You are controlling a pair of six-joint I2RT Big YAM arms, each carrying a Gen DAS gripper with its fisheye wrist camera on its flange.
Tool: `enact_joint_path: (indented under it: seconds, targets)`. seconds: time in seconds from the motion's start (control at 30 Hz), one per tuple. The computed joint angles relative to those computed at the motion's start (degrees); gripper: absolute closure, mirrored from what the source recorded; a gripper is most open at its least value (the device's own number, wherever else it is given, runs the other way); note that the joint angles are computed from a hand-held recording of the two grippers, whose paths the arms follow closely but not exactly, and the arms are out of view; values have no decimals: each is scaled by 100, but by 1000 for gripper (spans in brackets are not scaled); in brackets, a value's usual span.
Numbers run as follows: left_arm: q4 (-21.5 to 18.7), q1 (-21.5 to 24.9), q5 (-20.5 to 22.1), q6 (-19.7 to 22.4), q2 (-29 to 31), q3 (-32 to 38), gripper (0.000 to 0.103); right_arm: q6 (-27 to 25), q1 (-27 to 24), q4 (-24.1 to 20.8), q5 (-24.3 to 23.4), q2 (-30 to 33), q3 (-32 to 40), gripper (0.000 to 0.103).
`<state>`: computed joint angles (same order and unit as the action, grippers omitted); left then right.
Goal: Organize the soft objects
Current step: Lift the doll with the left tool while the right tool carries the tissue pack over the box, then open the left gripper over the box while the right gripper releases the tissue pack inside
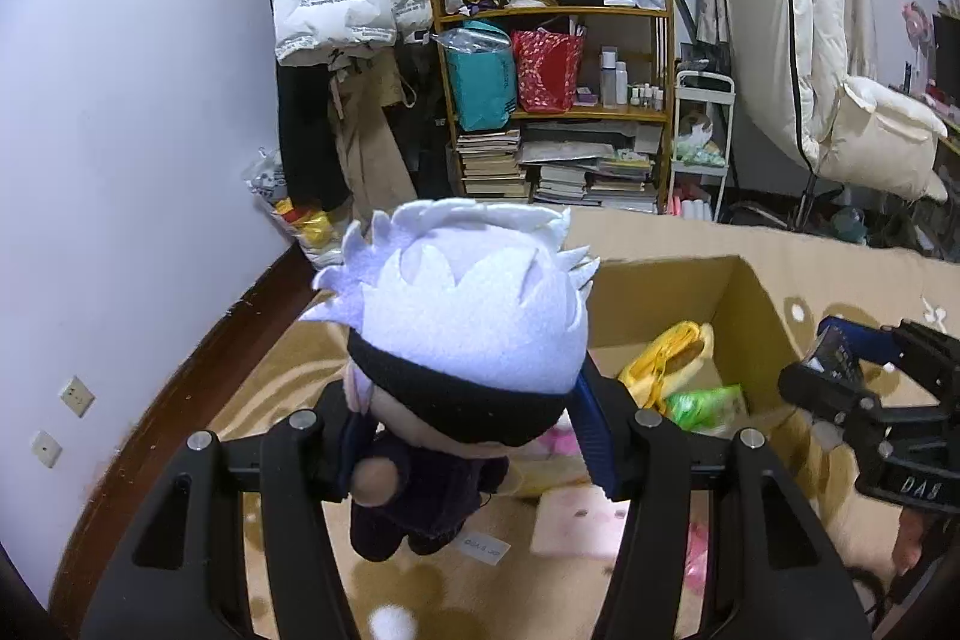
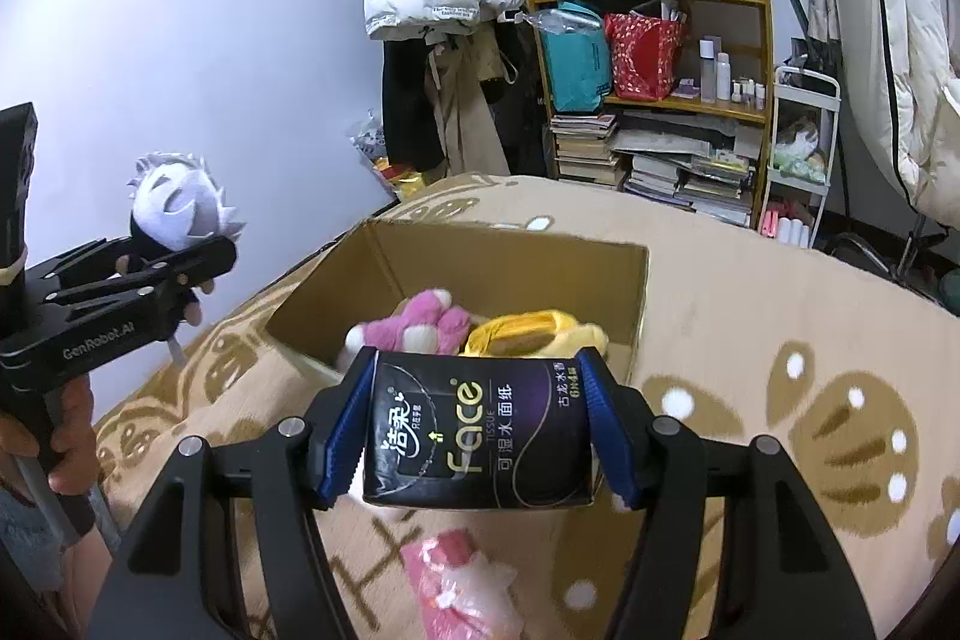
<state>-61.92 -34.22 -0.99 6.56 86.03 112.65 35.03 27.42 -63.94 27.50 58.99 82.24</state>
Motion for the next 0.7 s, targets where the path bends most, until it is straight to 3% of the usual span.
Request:
enact_joint_path:
  seconds: [0.3,0.7]
  targets:
    - [-110,-123,127,-23,560,450,46,-362,-534,233,-535,263,83,35]
    - [-44,-224,-134,178,940,580,41,-147,-780,325,-774,372,-185,34]
